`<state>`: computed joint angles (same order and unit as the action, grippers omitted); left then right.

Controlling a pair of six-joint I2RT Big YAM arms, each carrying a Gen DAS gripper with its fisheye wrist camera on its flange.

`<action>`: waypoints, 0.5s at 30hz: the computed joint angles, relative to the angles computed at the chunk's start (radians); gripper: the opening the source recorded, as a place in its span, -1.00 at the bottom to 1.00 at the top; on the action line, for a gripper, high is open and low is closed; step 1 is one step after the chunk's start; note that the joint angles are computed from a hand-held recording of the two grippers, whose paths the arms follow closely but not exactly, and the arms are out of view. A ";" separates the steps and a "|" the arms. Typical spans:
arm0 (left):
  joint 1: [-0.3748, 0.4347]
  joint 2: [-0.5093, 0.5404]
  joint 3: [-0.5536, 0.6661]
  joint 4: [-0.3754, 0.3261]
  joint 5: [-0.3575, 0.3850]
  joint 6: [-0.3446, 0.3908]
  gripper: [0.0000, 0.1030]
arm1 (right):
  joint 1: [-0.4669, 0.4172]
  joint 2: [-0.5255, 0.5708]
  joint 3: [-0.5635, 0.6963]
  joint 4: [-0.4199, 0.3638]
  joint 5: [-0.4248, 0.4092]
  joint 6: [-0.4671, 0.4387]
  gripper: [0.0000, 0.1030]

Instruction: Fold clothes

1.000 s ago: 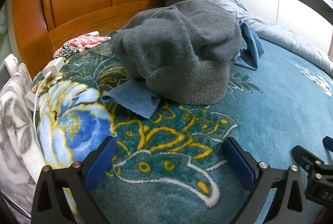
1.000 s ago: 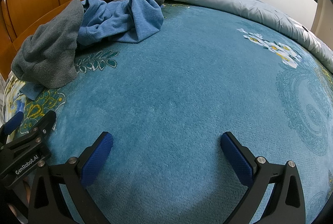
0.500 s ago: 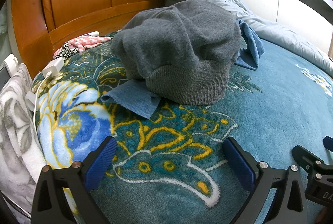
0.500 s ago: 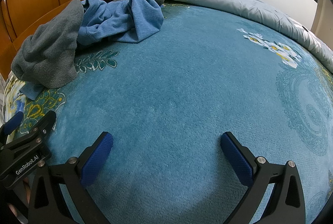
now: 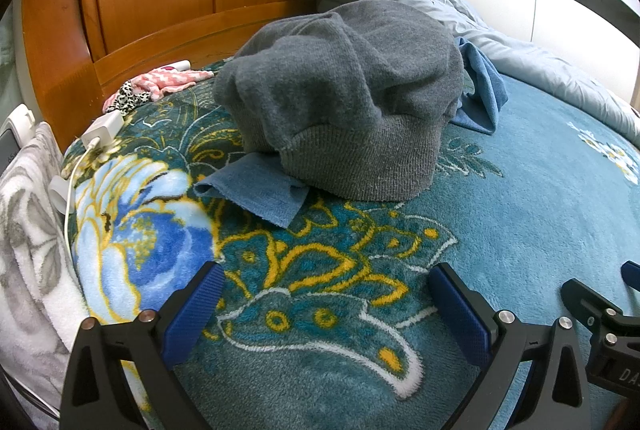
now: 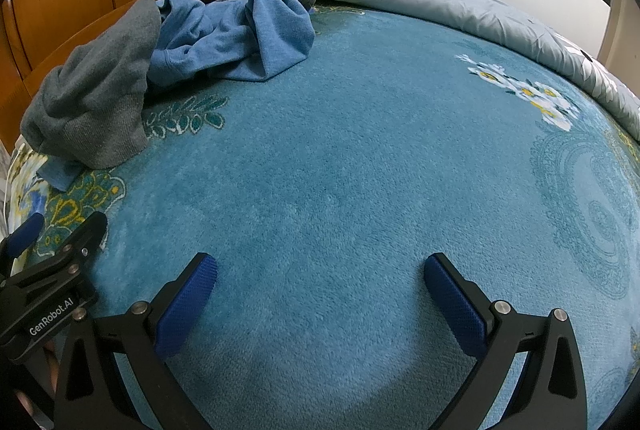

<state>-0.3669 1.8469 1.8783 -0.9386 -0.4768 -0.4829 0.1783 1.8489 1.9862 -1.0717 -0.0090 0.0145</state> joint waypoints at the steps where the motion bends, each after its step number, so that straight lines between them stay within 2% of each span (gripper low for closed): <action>1: 0.000 0.000 0.000 0.000 0.000 0.000 1.00 | 0.000 0.001 0.001 0.000 0.000 0.000 1.00; 15: -0.001 0.002 0.003 -0.002 -0.002 -0.001 1.00 | 0.001 0.003 0.006 -0.003 0.000 0.001 1.00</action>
<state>-0.3676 1.8486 1.8808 -0.9409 -0.4783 -0.4842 0.1792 1.8521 1.9924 -1.0745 -0.0091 0.0152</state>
